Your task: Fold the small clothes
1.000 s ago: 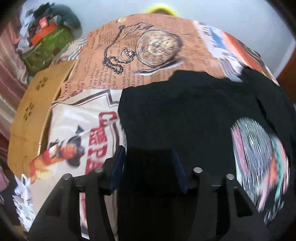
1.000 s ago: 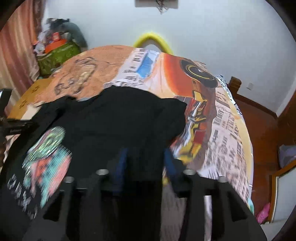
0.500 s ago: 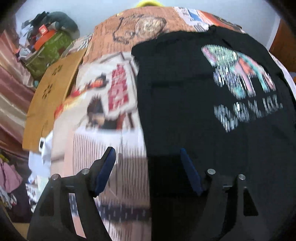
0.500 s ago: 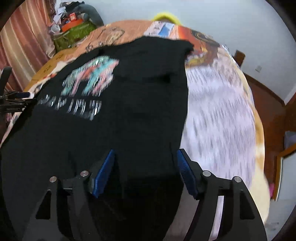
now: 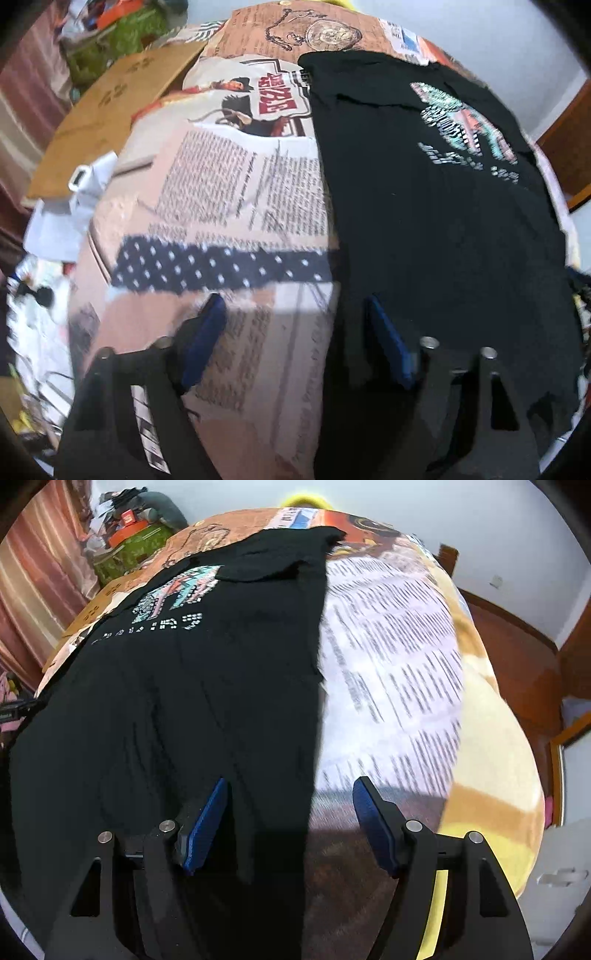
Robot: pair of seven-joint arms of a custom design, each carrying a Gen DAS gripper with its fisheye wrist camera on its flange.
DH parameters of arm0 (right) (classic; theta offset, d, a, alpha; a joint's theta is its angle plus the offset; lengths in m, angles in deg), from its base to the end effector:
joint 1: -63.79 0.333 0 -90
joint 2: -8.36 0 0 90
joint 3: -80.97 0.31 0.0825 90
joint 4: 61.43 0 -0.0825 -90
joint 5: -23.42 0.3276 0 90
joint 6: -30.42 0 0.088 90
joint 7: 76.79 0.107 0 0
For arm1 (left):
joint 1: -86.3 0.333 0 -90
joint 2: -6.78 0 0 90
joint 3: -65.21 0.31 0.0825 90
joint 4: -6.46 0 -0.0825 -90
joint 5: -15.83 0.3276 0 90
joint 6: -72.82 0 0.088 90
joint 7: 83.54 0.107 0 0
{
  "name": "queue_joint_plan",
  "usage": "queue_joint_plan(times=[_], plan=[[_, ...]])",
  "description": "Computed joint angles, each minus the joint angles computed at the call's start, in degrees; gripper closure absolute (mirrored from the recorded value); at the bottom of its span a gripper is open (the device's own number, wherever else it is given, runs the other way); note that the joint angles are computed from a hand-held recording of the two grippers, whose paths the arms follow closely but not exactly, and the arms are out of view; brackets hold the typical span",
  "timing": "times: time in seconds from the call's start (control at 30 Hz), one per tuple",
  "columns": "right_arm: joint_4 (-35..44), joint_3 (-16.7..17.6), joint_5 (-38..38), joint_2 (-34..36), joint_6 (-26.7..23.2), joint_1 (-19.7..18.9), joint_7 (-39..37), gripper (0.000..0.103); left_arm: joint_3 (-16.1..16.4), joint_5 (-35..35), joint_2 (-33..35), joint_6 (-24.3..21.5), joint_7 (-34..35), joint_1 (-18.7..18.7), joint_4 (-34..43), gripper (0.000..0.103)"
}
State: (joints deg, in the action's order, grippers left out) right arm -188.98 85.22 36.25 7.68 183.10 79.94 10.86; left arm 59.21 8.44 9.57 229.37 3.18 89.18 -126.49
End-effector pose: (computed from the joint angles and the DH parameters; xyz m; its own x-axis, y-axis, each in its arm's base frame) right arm 0.4856 0.1738 0.4548 0.2518 -0.9546 -0.1595 -0.8904 -0.1639 -0.4247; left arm 0.5048 -0.0222 0.3927 0.0915 -0.9892 0.1147 -0.9306 -0.1259 -0.3436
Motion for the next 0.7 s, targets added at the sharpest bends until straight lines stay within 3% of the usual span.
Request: queue_joint_plan(times=[0.07, 0.13, 0.2, 0.23, 0.33, 0.57, 0.7], plan=[[-1.16, -0.07, 4.08, -0.22, 1.45, 0.1, -1.93, 0.036, -0.71, -5.39, -0.58, 0.58, 3.31, -0.02, -0.64, 0.06], [-1.44, 0.16, 5.24, 0.0, 2.21, 0.35, -1.98, 0.038, -1.12, -7.58, -0.63, 0.58, 4.5, -0.62, -0.35, 0.09], [-1.16, 0.51, 8.8, 0.2, 2.46, 0.97, -5.06, 0.056, -1.19, -5.95, -0.35, 0.28, 3.07, -1.37, 0.38, 0.1], [-0.62, 0.59, 10.36, 0.43, 1.96, 1.14, -6.49, 0.071, -0.99, -2.77, -0.19, 0.38, 0.7, -1.76, 0.73, 0.101], [0.71, 0.79, 11.21, 0.92, 1.14, 1.47, -8.22, 0.091, -0.55, 4.04, 0.31, 1.37, -4.18, -2.33, 1.75, 0.101], [6.4, 0.97, 16.8, 2.47, 4.84, 1.73, -13.5, 0.093, 0.18, 10.13, 0.67, 3.82, -8.88, -1.56, 8.41, 0.101], [11.66, 0.73, 14.65, 5.56, 8.13, 1.77, -11.88, 0.093, 1.26, 19.33, 5.11, 2.76, -15.35, -1.79, 16.41, 0.101]])
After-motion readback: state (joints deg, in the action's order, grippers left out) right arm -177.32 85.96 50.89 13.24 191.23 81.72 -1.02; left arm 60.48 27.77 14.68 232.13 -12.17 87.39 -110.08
